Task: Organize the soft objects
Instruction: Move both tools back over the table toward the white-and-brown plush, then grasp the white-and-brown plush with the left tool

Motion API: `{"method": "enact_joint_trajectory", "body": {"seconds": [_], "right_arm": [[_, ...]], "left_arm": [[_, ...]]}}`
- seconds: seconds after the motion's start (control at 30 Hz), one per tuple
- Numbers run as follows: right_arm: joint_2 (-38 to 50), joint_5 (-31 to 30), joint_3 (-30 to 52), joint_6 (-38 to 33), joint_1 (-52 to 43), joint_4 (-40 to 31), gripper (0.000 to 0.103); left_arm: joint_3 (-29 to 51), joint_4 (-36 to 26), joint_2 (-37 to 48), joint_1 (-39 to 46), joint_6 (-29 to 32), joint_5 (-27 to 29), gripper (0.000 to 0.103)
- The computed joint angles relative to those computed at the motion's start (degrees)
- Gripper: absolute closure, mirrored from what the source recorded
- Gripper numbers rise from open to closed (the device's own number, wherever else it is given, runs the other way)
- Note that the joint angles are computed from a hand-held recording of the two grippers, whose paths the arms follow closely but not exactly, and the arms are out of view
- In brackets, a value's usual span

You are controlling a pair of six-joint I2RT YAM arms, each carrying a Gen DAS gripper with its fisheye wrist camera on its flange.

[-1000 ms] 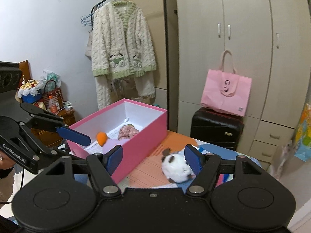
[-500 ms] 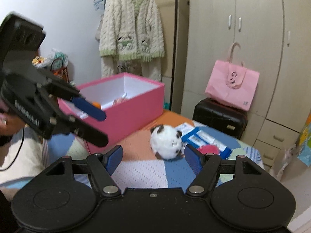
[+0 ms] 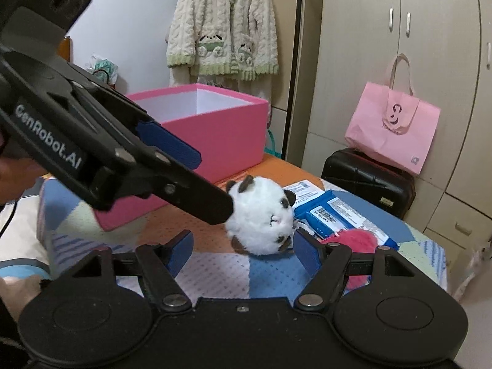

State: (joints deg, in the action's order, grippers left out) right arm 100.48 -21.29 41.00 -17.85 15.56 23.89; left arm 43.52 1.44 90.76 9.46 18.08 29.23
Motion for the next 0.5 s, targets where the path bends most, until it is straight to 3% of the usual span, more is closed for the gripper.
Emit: {"method": "enact_joint_trajectory", "body": {"seconds": [0.13, 0.5], "right_arm": [[5.33, 0.27, 4.87, 0.29, 0.64, -1.25, 0.026], [12.12, 4.21, 9.04, 1.52, 2.56, 2.73, 0.020]], "left_arm": [[0.30, 6.30, 3.73, -1.64, -3.17, -3.01, 0.030], [4.74, 9.74, 12.00, -3.16, -6.85, -6.90, 0.031]]}}
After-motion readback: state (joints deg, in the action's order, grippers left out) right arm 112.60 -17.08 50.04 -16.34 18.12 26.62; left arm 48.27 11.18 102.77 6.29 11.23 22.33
